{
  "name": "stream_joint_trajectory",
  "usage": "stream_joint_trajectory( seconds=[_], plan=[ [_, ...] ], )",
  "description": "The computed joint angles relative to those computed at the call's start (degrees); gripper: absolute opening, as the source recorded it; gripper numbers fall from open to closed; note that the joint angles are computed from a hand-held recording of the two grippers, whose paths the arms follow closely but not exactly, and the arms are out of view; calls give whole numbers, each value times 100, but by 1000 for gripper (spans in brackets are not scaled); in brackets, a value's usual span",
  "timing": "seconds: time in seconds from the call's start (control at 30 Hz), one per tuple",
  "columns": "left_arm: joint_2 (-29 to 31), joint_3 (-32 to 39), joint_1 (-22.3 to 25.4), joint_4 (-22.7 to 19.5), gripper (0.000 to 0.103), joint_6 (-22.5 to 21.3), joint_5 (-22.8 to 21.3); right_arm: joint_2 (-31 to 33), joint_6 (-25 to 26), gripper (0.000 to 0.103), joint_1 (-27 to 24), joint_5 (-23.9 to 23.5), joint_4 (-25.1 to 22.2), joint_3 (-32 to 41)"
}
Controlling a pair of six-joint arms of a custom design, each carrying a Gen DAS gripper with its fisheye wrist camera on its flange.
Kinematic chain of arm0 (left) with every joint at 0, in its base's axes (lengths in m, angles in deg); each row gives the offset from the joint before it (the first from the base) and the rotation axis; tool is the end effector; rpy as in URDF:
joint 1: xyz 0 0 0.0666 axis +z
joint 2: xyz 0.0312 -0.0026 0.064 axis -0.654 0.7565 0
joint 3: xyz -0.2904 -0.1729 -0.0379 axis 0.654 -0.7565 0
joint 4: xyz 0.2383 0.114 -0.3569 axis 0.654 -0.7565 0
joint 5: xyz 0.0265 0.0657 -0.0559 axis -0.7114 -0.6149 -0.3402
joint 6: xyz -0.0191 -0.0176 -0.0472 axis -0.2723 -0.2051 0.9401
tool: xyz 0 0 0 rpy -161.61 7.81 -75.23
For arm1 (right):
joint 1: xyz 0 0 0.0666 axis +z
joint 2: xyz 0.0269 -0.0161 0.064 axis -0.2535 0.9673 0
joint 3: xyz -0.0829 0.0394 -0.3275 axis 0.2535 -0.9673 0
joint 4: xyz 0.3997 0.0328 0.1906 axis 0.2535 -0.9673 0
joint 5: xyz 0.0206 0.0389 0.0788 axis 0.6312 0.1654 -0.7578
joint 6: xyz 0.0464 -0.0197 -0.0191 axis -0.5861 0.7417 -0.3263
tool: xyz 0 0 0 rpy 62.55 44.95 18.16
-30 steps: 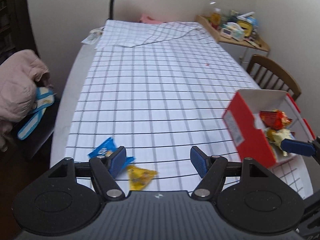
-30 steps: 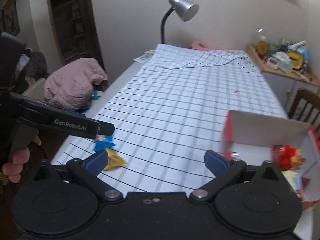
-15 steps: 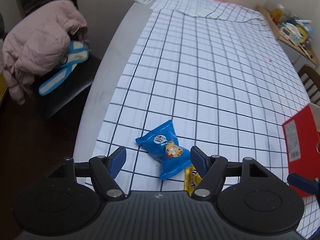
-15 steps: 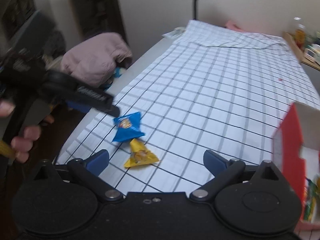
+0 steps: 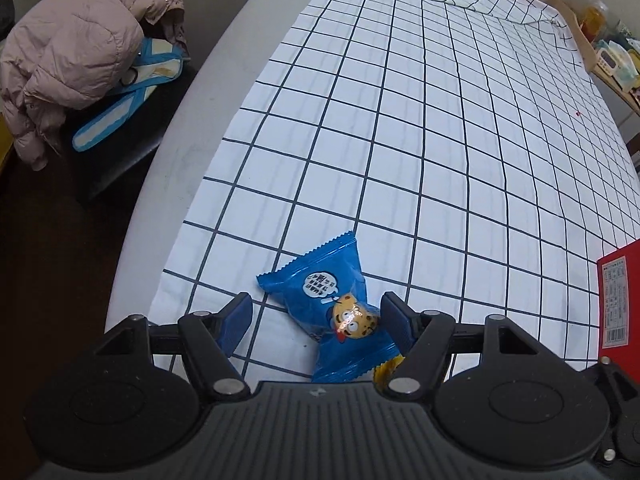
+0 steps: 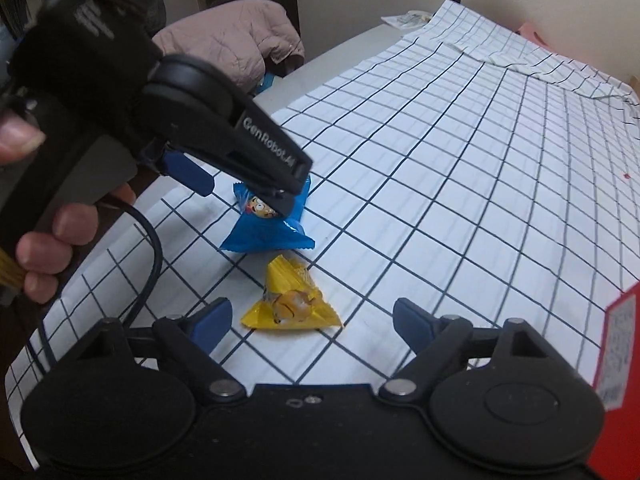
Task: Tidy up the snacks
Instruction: 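Grasp the blue cookie packet with left tool while right tool grasps yellow M&M's bag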
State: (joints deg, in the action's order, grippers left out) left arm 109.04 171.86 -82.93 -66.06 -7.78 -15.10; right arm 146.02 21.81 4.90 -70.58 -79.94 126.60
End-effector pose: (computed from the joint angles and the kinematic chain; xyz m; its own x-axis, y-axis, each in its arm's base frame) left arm 0.4205 -0.3690 0.4171 -0.8991 -0.2614 -0.3512 -0.2399 0.9652 -0.1043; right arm 0.3649 0.1363 0.3967 -0.6478 -0.5336 -0.5437 -0.6351 0.7724 -0.0012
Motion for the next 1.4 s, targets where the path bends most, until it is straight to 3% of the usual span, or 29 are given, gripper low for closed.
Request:
stream_joint_trajectory(
  seconds=[0.27, 0.47, 0.67, 0.83, 1.13, 1.4],
  plan=[
    [159, 67, 78, 6, 70, -1, 159, 205, 221, 69, 92, 28, -14, 42],
    [12, -226, 138, 209, 70, 31, 410, 190, 205, 48, 92, -125, -110, -6],
    [-140, -386, 45, 356, 45, -18, 373, 56, 70, 31, 84, -149, -4, -129],
    [-267, -503, -38, 400, 37, -73, 251, -153, -78, 29, 51, -92, 43, -262],
    [-576, -722, -240, 255, 36, 55, 46, -708, -496, 29, -251, -83, -89, -494],
    [-632, -453, -578, 128, 36, 0, -215, -1215, -700, 29, -639, -163, -342, -547]
  ],
)
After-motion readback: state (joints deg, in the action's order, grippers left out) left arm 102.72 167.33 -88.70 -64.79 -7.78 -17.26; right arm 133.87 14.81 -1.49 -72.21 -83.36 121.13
